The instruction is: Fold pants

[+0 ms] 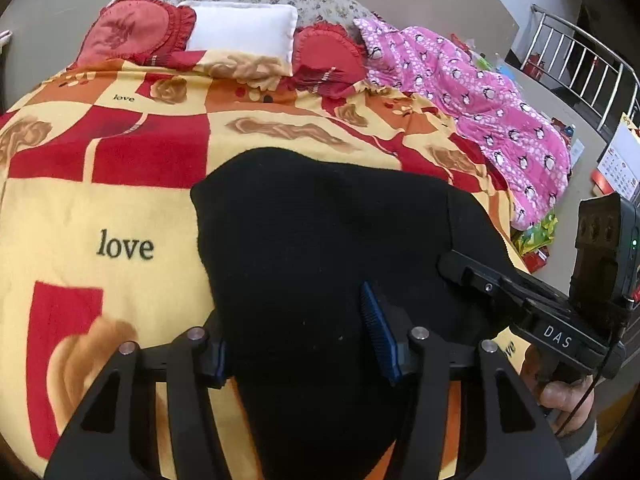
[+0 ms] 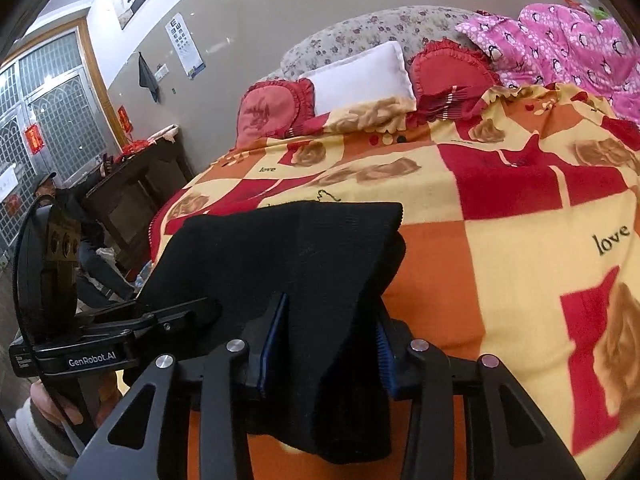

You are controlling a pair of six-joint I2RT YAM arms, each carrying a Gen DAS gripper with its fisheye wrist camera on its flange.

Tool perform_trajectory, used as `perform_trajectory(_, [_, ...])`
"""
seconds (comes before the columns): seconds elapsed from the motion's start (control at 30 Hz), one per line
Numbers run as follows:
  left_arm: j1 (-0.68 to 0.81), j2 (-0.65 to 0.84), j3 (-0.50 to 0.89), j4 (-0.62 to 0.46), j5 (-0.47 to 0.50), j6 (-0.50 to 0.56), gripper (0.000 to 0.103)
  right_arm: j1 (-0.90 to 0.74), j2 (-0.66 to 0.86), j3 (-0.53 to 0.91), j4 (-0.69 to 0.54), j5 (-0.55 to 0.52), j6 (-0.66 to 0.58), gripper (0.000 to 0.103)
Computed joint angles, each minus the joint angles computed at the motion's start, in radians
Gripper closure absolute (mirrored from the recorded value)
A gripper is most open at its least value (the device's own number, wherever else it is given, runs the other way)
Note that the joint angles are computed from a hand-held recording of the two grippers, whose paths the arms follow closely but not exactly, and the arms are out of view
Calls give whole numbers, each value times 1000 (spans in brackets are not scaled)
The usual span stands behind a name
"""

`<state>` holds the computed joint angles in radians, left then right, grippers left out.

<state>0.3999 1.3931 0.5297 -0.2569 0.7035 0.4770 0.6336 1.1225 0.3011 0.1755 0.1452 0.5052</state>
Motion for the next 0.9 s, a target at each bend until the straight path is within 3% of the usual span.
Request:
perform_trajectory(0.1, [-43,117,32,58,-46,-45,49,-59,147,28,77,-40,-11,61])
perform_trajectory(0.23, [-64,191,4,190,-85,-107,27,-108,296,39,154,-64,1,54])
perform_trajectory(0.33, [-50,160,-9,184,-94,-100,23,-110,192,11,90,-57,5,53])
perform_trajectory(0.4, [-45,120,-21,176,-114,-94,24,-63,72,3,-5,37,12,51])
perform_trajectory(0.57, [-15,5,-67,172,-134,-90,24,32,-85,10,-132,101,5,52])
perform_trajectory(0.6, [-13,-7,-72,169,-138,-88,24,55,-93,15,-143,118,9,55])
perform_trajectory(0.67, [-17,-37,-91,176,-154,-87,24,100,-93,21,-145,145,7,71])
perform_trajectory(0.7, [-19,-53,-102,180,-163,-84,24,112,-91,24,-146,159,9,85])
perform_trajectory(0.9, [-31,-93,-131,187,-177,-85,24,152,-34,35,-144,179,21,87])
